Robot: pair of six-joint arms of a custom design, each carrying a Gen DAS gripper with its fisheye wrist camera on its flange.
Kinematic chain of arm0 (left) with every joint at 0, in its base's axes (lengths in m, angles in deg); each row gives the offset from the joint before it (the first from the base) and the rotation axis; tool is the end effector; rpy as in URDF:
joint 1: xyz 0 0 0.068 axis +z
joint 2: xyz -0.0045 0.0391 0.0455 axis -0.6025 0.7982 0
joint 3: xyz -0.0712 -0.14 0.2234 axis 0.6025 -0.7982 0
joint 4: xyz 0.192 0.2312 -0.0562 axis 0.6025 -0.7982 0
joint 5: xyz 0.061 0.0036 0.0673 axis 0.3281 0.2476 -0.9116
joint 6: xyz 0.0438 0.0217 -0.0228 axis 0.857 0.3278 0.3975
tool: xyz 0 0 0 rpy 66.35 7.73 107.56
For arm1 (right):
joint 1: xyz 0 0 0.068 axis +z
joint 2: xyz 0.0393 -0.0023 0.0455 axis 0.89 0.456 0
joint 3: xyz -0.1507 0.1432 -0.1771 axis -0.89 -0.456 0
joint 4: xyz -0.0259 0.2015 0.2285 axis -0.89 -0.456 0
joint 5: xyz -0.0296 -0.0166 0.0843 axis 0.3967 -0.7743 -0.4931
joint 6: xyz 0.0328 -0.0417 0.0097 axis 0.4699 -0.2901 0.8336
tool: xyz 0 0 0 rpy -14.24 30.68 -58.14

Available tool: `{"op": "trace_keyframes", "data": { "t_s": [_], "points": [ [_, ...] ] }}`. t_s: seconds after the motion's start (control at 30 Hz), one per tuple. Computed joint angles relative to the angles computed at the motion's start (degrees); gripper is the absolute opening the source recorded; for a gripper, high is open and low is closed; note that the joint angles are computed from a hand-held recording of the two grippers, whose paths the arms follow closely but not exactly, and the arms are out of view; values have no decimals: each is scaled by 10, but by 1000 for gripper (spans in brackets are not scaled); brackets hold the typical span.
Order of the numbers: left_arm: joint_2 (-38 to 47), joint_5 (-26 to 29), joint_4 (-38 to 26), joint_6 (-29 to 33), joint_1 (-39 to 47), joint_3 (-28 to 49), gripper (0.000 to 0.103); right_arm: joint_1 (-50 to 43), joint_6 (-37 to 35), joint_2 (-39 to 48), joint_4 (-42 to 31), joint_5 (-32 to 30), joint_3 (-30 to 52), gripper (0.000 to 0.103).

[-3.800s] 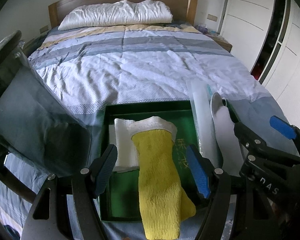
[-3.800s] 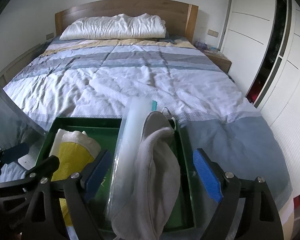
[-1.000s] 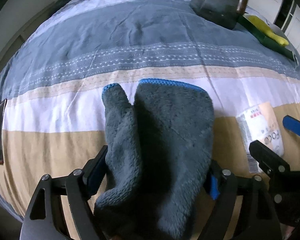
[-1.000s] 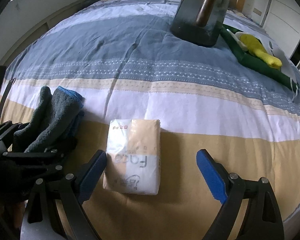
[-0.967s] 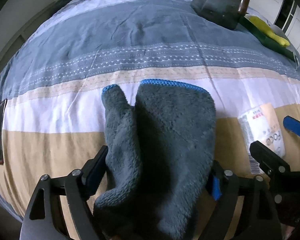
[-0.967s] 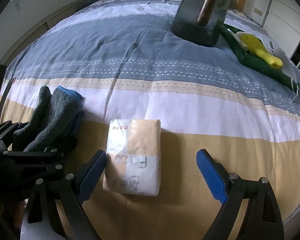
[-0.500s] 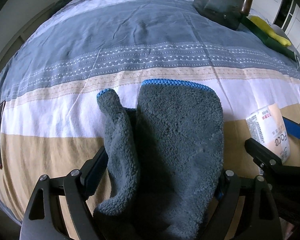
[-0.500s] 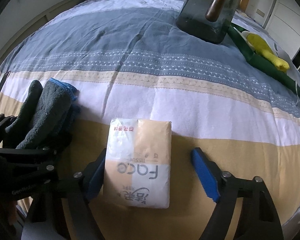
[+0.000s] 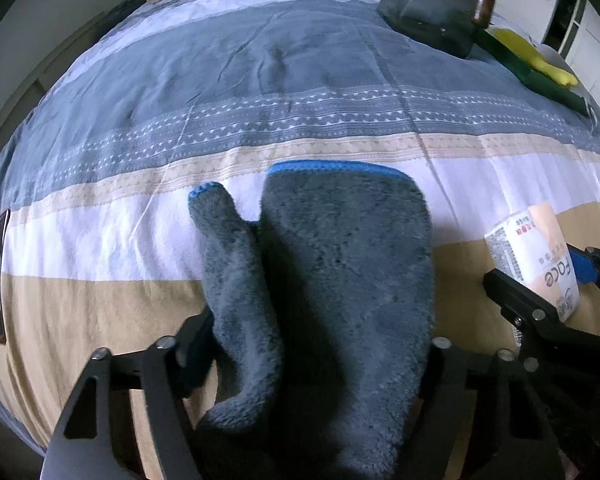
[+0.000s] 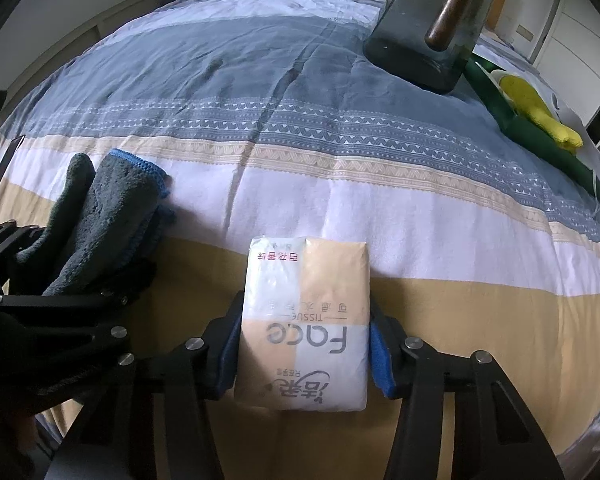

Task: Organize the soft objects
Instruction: 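Grasp the dark grey-blue mitt with the left gripper while the right grasps the Face tissue pack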

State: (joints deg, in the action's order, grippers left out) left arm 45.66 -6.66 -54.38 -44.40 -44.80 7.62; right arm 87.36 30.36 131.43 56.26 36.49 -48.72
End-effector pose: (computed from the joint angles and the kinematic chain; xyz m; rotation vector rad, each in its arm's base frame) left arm 0.3139 -0.0477 0.0446 0.9356 2.5748 -0.0852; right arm 0.2376 0.0949 0.0526 0.3326 2.5515 -0.0925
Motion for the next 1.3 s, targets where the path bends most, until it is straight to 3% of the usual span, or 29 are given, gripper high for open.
{"op": "trace_keyframes", "data": {
  "t_s": [0.07,0.43,0.8,1.3],
  "points": [
    [-5,-1,1,0,-5,-6,53,-3,-3,-17,-3,-4,-10,51],
    [-12,-24,-4,-24,-25,-5,34,-11,-21,-41,-4,-18,-23,47],
    [-31,-26,-67,-37,-20,29,30,-28,-36,-107,-18,-30,-47,47],
    [-80,-26,-96,-70,-41,28,30,-44,-59,-190,-47,-38,-71,47]
  ]
}}
